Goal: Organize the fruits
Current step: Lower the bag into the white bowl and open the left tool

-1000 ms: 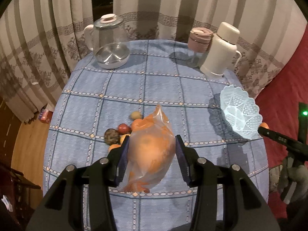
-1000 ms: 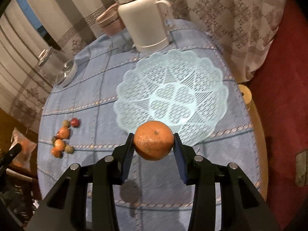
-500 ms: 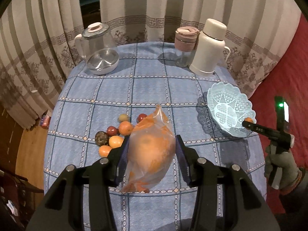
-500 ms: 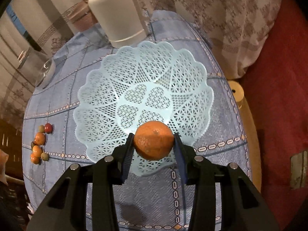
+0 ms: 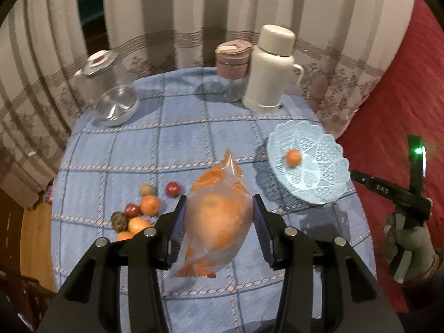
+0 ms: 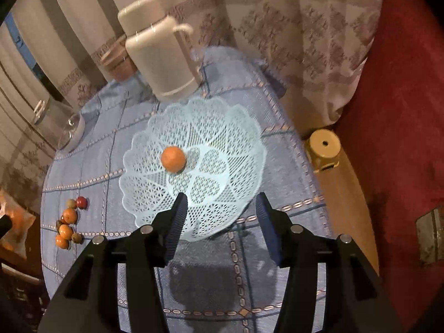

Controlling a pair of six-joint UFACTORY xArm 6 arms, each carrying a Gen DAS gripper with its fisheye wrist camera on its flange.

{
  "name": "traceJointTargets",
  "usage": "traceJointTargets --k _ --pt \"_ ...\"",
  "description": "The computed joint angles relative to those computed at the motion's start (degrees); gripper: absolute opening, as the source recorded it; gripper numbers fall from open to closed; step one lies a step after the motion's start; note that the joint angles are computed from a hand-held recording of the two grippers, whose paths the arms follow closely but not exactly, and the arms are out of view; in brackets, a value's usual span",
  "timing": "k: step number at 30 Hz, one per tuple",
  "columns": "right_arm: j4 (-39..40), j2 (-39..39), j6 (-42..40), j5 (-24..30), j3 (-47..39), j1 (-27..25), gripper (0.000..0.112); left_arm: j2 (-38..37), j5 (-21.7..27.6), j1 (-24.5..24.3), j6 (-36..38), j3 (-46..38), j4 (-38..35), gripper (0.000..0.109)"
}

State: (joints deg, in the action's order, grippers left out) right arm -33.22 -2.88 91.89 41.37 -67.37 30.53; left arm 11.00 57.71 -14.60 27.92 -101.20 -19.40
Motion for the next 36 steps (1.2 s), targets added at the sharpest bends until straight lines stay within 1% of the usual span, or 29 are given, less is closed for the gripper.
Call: traceJointTargets --k 4,6,7,9,11,14,18,20,24,29,34,35,36 --pt "-4.3 -3.4 2.5 5.2 -0.2 1.5 0.053 1.9 0.8 -2.1 1.2 -2.6 -1.0 0.046" --pt "-5.8 -4.8 2.8 9.3 -1.4 2.6 0.053 3.2 1.2 -3.4 1.7 -4.1 -1.4 0.046" --pt "-6.1 -5.4 2.6 11.2 -2.0 3.0 0.054 3.9 1.3 -4.0 1.7 -4.9 -1.4 0.046" --pt "-7.4 -6.8 3.0 14.3 -3.1 3.8 0.061 5.4 1.4 -5.4 1.9 -6.4 -1.6 0.046" --pt "-8.2 -7.8 2.7 18.4 -4.7 4.8 0.061 7.7 2.2 -6.9 1.4 -8.7 -1.6 0.046" --pt "-8.7 -8.9 2.4 23.8 -6.8 6.3 0.061 10.8 2.4 -9.2 0.6 -11.4 -0.2 0.046" --pt "-9.5 -11.0 2.4 29.6 -7.9 8.0 0.062 14.6 2.1 -12.0 0.2 -13.9 1.3 0.046" --pt "-10.0 -12.2 2.5 31.5 -7.6 8.5 0.062 16.9 2.3 -13.5 -0.1 -15.5 2.3 0.046" --pt "-10.4 -13.5 2.5 33.9 -7.1 9.0 0.062 20.1 3.2 -15.5 -0.7 -17.9 3.6 0.046" --pt "-9.1 -14.4 2.8 33.5 -5.6 8.5 0.063 23.3 4.2 -17.6 -1.3 -20.5 4.8 0.047" --pt "-8.1 -14.1 2.3 32.1 -5.2 7.8 0.063 25.6 5.1 -18.5 -2.1 -23.1 5.8 0.047" --pt "-8.0 -14.0 2.1 31.7 -5.2 7.6 0.063 25.8 4.9 -18.7 -2.6 -23.3 6.2 0.048" --pt "-7.7 -13.8 1.9 31.1 -5.1 7.3 0.063 26.4 5.2 -18.7 -3.0 -24.2 6.5 0.052"
